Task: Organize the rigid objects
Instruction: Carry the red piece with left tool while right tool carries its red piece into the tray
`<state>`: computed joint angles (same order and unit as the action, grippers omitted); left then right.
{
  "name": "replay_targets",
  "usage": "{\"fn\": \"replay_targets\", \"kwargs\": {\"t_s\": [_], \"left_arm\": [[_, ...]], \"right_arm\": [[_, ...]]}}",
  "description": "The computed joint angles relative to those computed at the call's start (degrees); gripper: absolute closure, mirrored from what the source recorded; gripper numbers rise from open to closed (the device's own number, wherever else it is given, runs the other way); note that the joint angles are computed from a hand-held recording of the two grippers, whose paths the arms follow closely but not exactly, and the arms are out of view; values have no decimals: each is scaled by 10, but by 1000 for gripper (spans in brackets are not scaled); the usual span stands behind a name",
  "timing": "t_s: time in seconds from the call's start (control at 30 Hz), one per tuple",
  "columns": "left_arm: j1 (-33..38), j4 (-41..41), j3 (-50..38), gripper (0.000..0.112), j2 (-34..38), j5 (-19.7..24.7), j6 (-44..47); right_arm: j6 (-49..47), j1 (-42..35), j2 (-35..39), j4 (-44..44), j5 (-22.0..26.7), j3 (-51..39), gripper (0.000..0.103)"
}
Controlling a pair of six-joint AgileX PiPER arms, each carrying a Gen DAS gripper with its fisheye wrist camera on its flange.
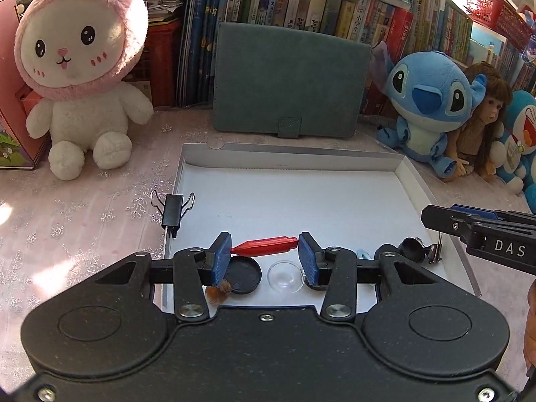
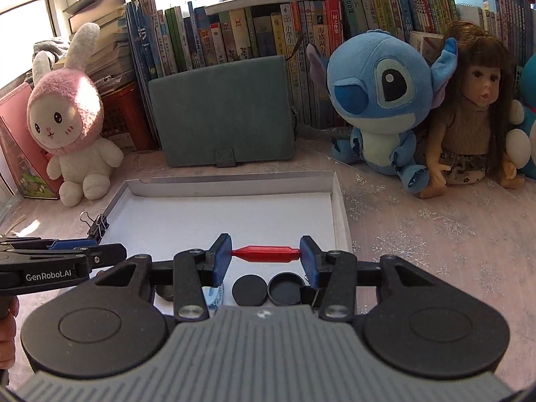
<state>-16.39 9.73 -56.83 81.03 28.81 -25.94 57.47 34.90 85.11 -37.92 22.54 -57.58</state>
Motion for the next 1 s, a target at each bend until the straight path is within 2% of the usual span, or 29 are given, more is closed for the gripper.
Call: {"fn": "replay_targets", "kwargs": {"t_s": [0.3, 0.83, 1.0], "left_arm": [[-4, 58, -22, 71, 57, -4, -51], [10, 19, -35, 70, 85, 2, 16], [4, 45, -32, 70, 89, 0, -2]], "right_arm": [[-38, -1, 74, 26, 19, -48, 53], [-114, 7, 118, 79, 17, -79, 53], [-118, 8, 123, 80, 18, -83, 51]]}}
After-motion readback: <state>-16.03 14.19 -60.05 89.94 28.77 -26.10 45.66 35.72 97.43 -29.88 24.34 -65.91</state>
